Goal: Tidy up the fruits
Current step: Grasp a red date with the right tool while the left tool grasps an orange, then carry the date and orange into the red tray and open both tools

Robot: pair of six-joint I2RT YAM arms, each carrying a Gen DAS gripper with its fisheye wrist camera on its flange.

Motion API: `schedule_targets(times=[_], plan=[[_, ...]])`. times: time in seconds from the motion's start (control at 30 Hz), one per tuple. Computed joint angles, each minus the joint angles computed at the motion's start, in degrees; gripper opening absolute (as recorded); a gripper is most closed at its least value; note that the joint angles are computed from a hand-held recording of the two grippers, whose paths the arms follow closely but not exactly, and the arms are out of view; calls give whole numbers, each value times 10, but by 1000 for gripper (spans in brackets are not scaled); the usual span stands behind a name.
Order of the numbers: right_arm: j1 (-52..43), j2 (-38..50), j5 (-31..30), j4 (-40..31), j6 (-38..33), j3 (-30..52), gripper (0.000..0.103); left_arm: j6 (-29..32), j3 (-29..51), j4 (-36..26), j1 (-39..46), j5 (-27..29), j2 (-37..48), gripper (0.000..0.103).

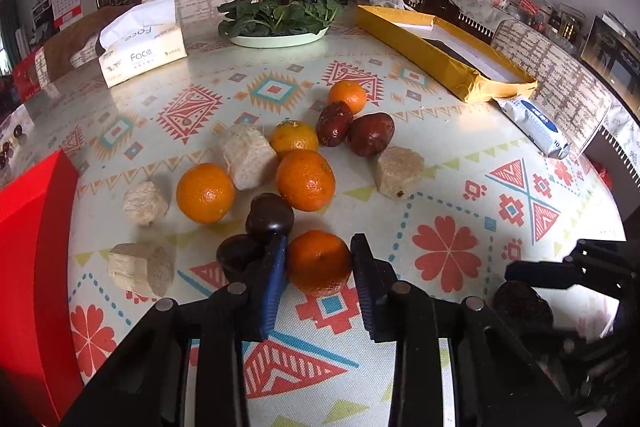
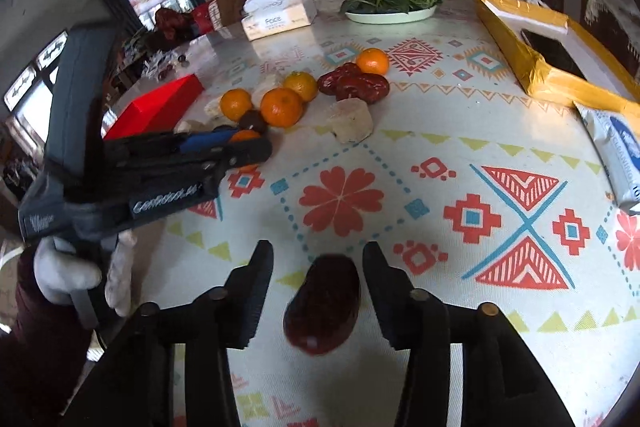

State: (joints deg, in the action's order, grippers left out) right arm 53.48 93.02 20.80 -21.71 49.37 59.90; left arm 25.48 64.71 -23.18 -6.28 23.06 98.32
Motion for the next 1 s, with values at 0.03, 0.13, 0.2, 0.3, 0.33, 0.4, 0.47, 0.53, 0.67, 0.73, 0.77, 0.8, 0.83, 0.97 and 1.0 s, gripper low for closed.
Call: schedule_targets(times=[0.03,0.13,0.2,0.3,0.33,0.4,0.47,0.53,0.67,0.73,0.77,0.8,0.83,0.97,1.0], plan=[[7,6,8,-8,-2,8,52,0,0,1,-3,-2,1,35],[20,27,27,-29,-6,29,52,2,-8,11,-16,-21,1,40],[29,40,43,-48,-6,44,52,6,-25,29,-27,-48,-10,37],[44,59,69,-90,-1,71,41,-2,-22,20,-15,-33,-11,30],[51,66,82,-111,0,82,38,-9,-24,20,-6,-23,-14,30],[54,59,82,-109,5,74,36,-17,-32,20,12,-3,-26,30],[58,52,82,-105,11,66,36,-22,-34,2,44,39,-41,30],[56,40,74,-90,16,52,36,-22,-41,-11,80,72,-62,30],[57,15,64,-53,10,44,36,-14,-34,-32,153,116,-84,30],[55,3,53,-28,-10,52,36,-14,-14,-44,202,135,-81,30],[52,-1,42,-13,-27,63,36,-15,-2,-51,223,143,-75,30],[49,0,30,-1,-44,78,36,-18,14,-55,241,150,-66,30],[47,6,20,4,-56,95,36,-23,29,-56,268,156,-57,30],[27,81,-57,20,-114,224,36,-36,88,-65,329,148,-9,30],[21,112,-79,18,-125,266,36,-39,107,-69,342,142,8,30]])
